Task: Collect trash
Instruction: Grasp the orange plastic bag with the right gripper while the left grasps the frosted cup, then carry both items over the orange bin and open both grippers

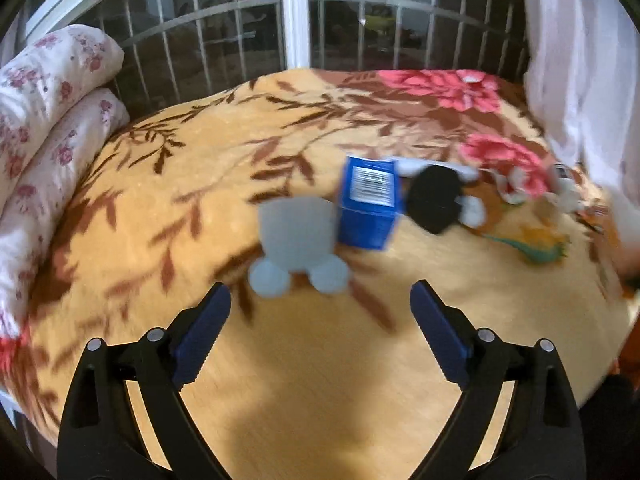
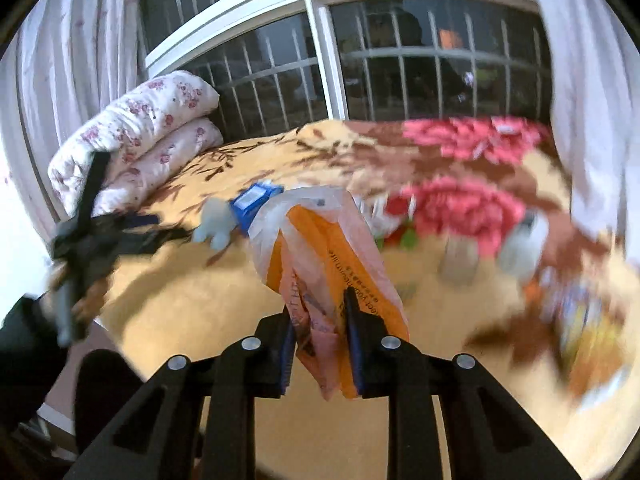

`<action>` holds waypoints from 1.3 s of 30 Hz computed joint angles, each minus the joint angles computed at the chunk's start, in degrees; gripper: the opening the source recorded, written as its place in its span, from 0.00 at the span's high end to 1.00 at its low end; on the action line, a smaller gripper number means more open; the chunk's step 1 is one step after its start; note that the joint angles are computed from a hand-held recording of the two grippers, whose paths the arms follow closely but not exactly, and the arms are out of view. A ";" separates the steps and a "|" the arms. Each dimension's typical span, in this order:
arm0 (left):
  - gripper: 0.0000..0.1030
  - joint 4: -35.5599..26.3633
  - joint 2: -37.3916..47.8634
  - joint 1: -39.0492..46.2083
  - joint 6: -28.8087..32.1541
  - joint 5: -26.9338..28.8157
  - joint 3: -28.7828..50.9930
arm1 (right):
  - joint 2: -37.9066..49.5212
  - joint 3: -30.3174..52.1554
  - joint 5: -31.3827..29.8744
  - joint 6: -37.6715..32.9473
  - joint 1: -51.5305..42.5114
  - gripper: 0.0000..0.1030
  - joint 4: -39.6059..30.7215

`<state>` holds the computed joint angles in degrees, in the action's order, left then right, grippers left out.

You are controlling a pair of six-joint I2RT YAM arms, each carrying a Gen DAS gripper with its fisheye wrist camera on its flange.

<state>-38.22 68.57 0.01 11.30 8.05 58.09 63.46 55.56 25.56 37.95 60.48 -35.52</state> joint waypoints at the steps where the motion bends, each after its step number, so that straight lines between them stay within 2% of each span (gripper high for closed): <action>1: 0.14 0.99 3.52 -0.09 0.65 -1.12 1.56 | -0.69 -1.04 1.54 2.68 2.12 0.78 -0.41; 3: 0.14 2.20 7.92 -0.50 1.38 -3.26 3.31 | -1.70 -3.08 3.96 6.94 5.49 0.77 -0.50; 6: 0.14 3.41 13.20 -1.01 1.48 -3.54 5.19 | -2.13 -3.19 9.36 11.67 10.69 0.77 -2.53; 8: 0.14 2.81 17.07 -1.08 1.40 -2.54 7.52 | -2.06 -2.63 10.43 13.26 11.56 0.76 -3.93; 12: 0.14 1.44 25.04 -1.51 -0.68 -4.37 12.69 | -1.85 -2.07 10.63 14.18 11.64 0.77 -4.75; 14: 0.21 2.05 26.03 -1.42 -1.43 -4.29 13.21 | -1.60 -2.06 10.97 14.33 11.70 0.77 -4.61; 16: 0.44 3.80 24.78 -1.87 -1.63 -5.49 12.03 | -1.03 -1.92 11.66 14.66 11.91 0.77 -4.37; 18: 0.44 4.50 23.60 -1.81 -1.88 -5.72 10.98 | -0.64 -1.73 12.21 15.44 12.31 0.77 -4.25; 23: 0.44 4.62 16.01 -2.51 -2.63 -7.63 6.00 | -0.20 -0.42 14.09 17.12 15.21 0.77 -6.38; 26: 0.44 2.17 8.85 -3.74 -3.78 -8.72 2.62 | -0.10 0.56 15.38 18.84 17.40 0.77 -8.31; 33: 0.44 -8.50 -14.19 -11.63 -8.16 -12.05 -6.45 | 2.65 2.89 19.30 26.17 26.01 0.77 -12.30; 36: 0.44 -14.83 -23.43 -18.23 -12.55 -14.59 -9.38 | 5.02 3.80 20.67 31.48 31.17 0.77 -14.80; 39: 0.44 -21.45 -31.30 -29.28 -19.98 -20.23 -11.65 | 6.57 3.93 21.57 37.77 35.99 0.77 -17.69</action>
<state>-59.67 37.27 -29.27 -8.68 -12.18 46.44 70.03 59.48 47.13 75.71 96.47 -53.21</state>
